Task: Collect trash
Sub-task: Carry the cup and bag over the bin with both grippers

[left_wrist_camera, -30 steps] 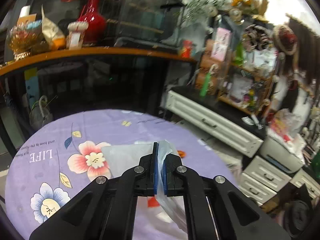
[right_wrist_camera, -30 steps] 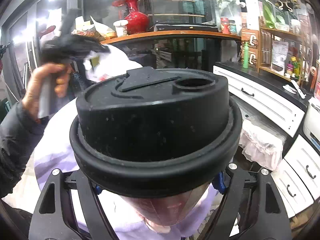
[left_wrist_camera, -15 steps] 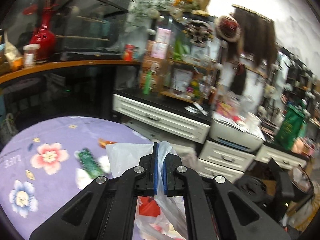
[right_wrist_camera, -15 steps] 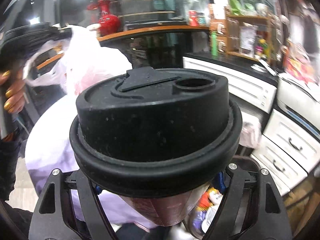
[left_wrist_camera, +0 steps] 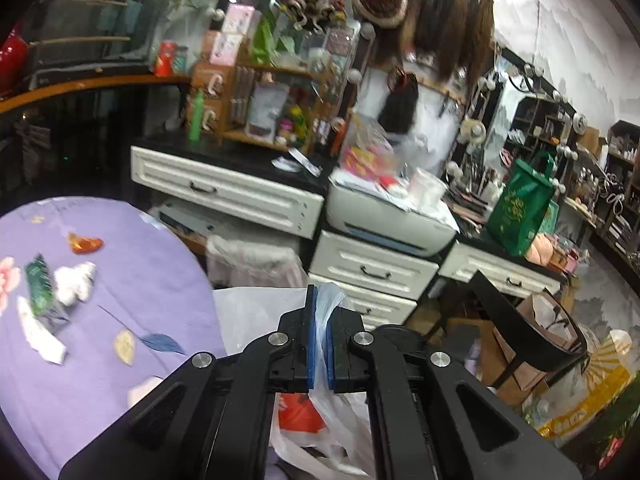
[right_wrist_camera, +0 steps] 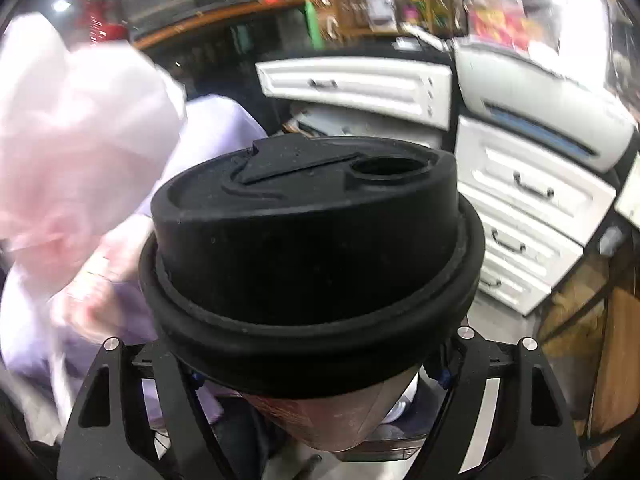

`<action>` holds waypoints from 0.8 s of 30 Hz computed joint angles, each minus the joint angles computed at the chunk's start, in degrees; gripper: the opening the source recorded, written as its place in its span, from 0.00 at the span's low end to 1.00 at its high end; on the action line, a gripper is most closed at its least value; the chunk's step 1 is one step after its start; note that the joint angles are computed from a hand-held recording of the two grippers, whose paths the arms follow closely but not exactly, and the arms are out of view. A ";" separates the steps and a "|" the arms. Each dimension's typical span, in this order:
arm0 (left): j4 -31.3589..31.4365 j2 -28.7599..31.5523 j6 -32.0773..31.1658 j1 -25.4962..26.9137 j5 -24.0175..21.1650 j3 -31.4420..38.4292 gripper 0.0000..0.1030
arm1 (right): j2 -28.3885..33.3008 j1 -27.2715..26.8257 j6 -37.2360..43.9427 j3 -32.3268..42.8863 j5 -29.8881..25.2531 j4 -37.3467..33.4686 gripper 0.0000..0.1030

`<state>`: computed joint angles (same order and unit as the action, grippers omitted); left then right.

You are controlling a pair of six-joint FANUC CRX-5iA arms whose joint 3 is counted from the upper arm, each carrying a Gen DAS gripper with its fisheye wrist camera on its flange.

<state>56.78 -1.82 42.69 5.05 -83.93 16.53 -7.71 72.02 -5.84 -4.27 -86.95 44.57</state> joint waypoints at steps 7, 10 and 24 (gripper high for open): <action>-3.34 -0.73 1.06 -2.98 -0.53 -2.68 0.04 | -2.43 -3.95 -3.55 -6.13 5.06 -6.83 0.76; -4.68 -0.72 1.46 -3.93 -0.54 -3.23 0.04 | -2.43 -5.82 -3.48 -7.46 6.73 -9.49 0.76; -6.91 -1.02 0.71 -5.48 -0.47 -4.56 0.04 | -0.20 -11.67 0.33 -9.34 10.51 -19.16 0.77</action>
<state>49.87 -2.84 43.40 -0.43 -84.41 11.97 -7.91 60.35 -5.51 -13.62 -76.44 25.41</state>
